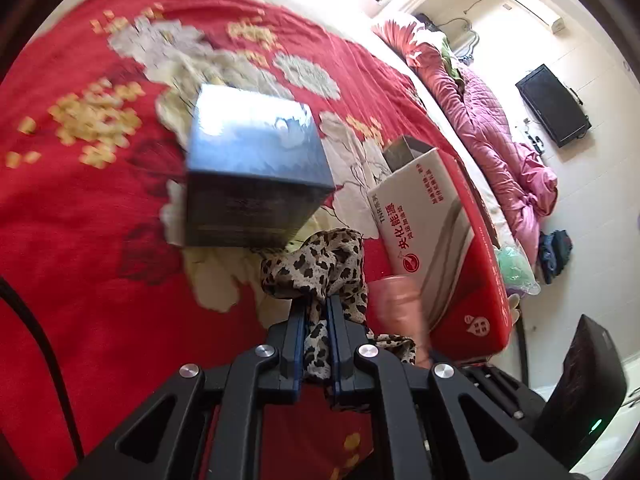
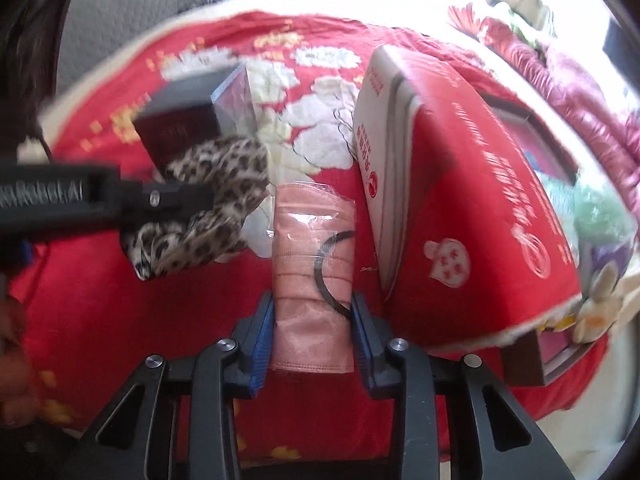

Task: Organize soft objects
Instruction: 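Carry the scarf with the left tool while the right tool carries the towel over the tray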

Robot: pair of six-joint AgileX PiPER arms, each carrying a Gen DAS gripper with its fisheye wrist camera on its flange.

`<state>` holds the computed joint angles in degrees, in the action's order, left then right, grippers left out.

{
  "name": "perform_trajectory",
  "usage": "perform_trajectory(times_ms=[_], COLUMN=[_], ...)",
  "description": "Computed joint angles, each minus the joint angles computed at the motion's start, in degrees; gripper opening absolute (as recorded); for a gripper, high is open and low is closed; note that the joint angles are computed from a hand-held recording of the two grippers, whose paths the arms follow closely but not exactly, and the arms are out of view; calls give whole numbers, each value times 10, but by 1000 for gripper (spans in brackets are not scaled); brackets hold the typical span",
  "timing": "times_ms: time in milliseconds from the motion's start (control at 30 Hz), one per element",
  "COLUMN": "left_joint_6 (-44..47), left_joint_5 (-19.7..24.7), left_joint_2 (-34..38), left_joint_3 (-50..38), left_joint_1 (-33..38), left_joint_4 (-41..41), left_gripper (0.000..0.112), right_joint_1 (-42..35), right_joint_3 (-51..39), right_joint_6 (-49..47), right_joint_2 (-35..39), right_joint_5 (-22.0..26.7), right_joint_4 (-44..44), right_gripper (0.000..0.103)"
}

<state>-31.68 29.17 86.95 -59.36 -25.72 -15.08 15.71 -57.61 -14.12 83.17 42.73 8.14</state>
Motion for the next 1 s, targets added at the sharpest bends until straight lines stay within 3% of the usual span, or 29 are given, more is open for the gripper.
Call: perform_trajectory(times_ms=[133, 400, 667, 1000], left_joint_6=[-157, -308, -316, -228], left_joint_5=[52, 179, 257, 359], left_joint_2=[-40, -56, 5, 173], left_joint_3=[-18, -98, -237, -517], left_joint_1=[-44, -156, -231, -266], left_joint_4=[166, 342, 385, 382], left_gripper=[10, 10, 10, 10], right_joint_1=[-65, -118, -245, -455], right_joint_3=[-5, -47, -125, -250], right_joint_6=[-101, -160, -224, -317], right_joint_2=[-38, -88, -93, -22], right_joint_5=[42, 104, 159, 230], right_joint_4=[128, 190, 242, 322], right_gripper=[36, 36, 36, 36])
